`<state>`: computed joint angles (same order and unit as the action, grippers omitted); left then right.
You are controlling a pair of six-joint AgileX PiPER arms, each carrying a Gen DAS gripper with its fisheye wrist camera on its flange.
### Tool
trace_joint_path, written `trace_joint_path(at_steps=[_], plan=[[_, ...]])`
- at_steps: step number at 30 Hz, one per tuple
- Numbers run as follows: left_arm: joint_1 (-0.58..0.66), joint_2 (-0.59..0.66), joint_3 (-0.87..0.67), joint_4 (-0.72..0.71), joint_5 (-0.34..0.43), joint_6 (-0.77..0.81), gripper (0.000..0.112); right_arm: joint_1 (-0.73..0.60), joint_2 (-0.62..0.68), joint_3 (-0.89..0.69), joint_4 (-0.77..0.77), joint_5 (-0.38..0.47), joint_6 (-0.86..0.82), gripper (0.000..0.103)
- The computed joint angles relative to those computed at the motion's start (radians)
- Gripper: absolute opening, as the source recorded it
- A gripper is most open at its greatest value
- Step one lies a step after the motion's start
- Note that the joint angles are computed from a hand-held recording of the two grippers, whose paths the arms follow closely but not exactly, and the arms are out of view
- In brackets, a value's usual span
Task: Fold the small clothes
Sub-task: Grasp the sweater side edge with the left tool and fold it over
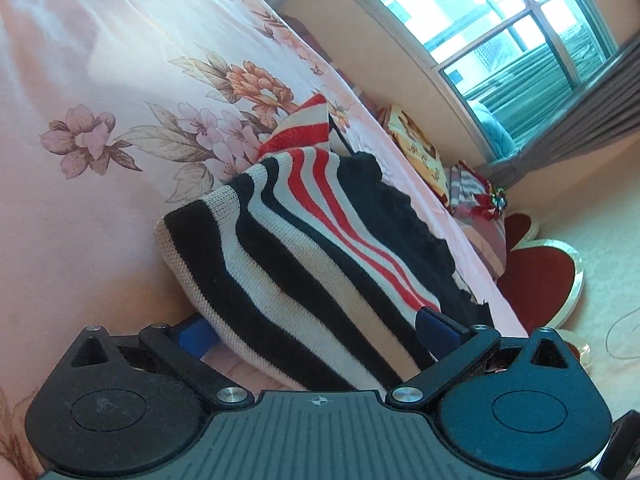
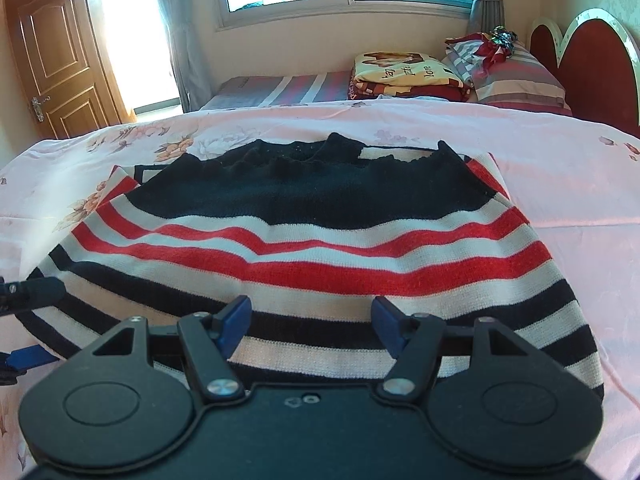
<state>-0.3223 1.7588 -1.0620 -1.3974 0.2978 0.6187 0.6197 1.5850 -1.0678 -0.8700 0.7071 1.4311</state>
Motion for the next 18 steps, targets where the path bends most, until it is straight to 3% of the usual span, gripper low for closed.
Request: trace_joint_path(at_steps=[1,3,5,6,7,12,16,18], plan=[[-0.002,0.013,-0.007,-0.067,-0.009,0.055,0.101,-0.001,0.002,-0.001,-0.005,-0.002,0.000,0.065],[-0.008,0.045,-0.033,-0.135,-0.029,0.110,0.082,-0.006,0.007,-0.004,-0.010,-0.010,-0.001,0.065],[-0.005,0.076,-0.065,-0.156,-0.038,0.110,0.071,-0.015,0.017,-0.011,-0.012,-0.016,-0.007,0.065],[-0.004,0.088,-0.081,-0.127,-0.045,0.072,0.055,-0.016,0.021,-0.014,-0.017,-0.014,-0.005,0.065],[0.000,0.099,-0.095,-0.090,-0.045,0.026,0.048,-0.019,0.025,-0.020,-0.021,-0.015,-0.009,0.065],[-0.013,0.092,-0.107,-0.054,-0.068,0.021,0.028,-0.023,0.066,-0.074,-0.032,0.012,-0.046,0.064],[-0.060,0.051,-0.145,-0.040,-0.117,0.157,0.025,0.039,0.142,-0.080,-0.102,0.075,-0.069,0.066],[-0.091,0.052,-0.208,0.038,-0.116,0.174,0.025,0.040,0.138,-0.071,-0.115,0.071,-0.032,0.066]])
